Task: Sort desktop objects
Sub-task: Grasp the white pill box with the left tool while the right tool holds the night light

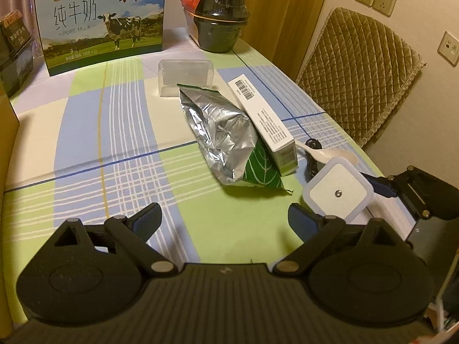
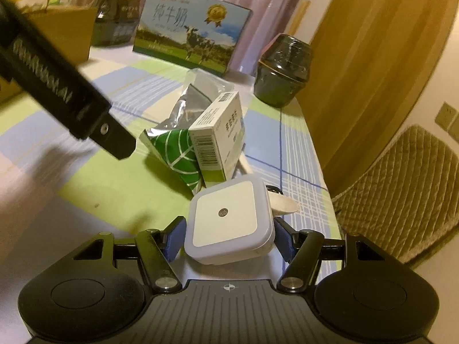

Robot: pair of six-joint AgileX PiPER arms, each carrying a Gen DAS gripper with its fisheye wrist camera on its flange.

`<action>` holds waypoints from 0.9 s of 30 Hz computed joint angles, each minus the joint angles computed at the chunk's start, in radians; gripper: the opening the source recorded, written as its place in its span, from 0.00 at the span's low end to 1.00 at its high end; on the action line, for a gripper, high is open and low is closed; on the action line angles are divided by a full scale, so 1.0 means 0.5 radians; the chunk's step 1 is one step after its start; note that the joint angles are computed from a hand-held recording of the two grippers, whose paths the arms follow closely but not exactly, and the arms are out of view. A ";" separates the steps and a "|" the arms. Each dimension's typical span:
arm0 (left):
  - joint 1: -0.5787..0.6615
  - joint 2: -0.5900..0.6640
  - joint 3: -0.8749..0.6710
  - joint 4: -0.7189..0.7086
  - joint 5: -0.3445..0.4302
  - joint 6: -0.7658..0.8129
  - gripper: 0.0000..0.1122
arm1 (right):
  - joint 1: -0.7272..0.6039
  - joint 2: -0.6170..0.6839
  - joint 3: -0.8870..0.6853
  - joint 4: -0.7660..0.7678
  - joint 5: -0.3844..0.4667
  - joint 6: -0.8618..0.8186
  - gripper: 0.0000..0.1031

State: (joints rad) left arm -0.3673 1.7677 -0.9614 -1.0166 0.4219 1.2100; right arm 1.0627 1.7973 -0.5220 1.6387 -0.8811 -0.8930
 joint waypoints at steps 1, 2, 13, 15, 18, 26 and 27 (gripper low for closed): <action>0.000 -0.001 0.002 -0.001 0.000 0.001 0.82 | 0.019 -0.019 0.007 0.012 -0.010 0.017 0.60; 0.002 -0.003 0.004 -0.004 0.002 0.005 0.82 | 0.029 -0.041 0.013 0.020 -0.011 0.033 0.60; -0.062 -0.009 -0.062 0.003 -0.008 -0.036 0.80 | 0.090 -0.417 0.145 0.170 -0.137 0.081 0.60; -0.086 0.012 -0.106 0.030 -0.012 -0.079 0.78 | 0.039 -0.482 0.167 0.149 -0.137 0.055 0.60; -0.125 0.028 -0.170 0.063 -0.029 -0.126 0.75 | -0.097 -0.582 0.195 0.080 -0.096 0.030 0.60; -0.233 0.174 -0.438 0.142 0.012 -0.327 0.58 | -0.424 -0.690 0.208 -0.111 0.054 -0.007 0.60; -0.243 0.211 -0.484 0.165 0.043 -0.379 0.54 | -0.457 -0.687 0.207 -0.132 0.080 -0.002 0.60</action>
State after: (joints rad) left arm -0.4886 1.8730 -1.2033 -0.9342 0.4432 1.0203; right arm 0.8344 1.4538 -0.4185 1.5728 -0.8413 -0.8941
